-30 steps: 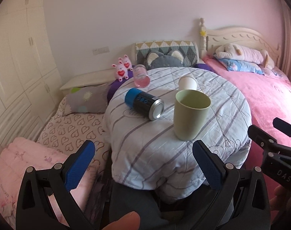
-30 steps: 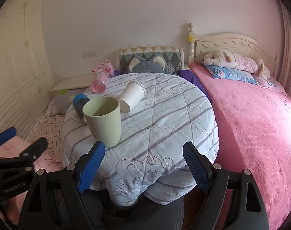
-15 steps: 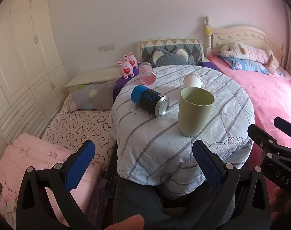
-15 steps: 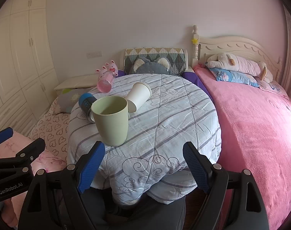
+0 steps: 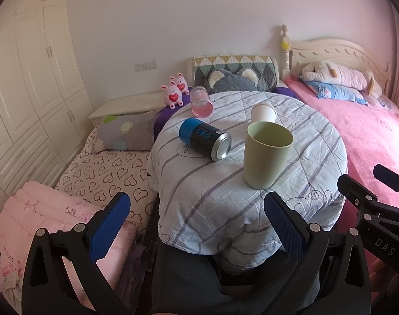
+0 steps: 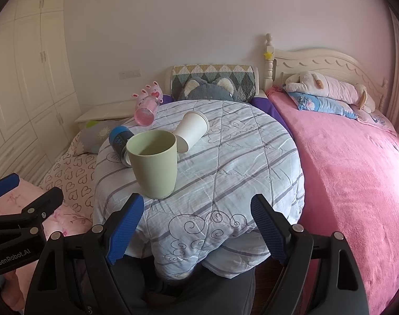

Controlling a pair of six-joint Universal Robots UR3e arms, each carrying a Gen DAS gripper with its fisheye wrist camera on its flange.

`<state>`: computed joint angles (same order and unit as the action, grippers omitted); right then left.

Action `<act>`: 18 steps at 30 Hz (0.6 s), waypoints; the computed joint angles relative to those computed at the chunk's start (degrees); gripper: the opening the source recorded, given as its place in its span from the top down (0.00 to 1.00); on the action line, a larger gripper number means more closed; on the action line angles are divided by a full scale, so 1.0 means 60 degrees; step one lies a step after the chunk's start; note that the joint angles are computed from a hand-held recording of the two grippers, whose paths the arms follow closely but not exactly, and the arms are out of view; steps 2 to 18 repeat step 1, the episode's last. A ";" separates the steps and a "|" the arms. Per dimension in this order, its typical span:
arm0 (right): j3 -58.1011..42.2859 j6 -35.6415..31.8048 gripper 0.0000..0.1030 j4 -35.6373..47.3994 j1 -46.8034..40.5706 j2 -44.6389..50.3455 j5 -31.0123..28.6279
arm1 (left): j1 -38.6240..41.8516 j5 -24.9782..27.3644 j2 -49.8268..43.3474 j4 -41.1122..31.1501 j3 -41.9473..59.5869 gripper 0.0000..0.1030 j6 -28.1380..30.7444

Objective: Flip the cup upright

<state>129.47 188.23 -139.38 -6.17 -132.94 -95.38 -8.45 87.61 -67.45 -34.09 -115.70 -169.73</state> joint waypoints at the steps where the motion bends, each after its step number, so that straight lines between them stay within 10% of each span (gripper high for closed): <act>1: 0.0002 -0.0003 0.18 0.0006 -0.0005 -0.0002 0.0007 | 0.0011 -0.0021 -0.0028 -0.0006 0.0017 0.00 0.0012; 18: 0.0002 -0.0003 0.18 0.0006 -0.0005 -0.0002 0.0007 | 0.0011 -0.0021 -0.0028 -0.0006 0.0017 0.00 0.0012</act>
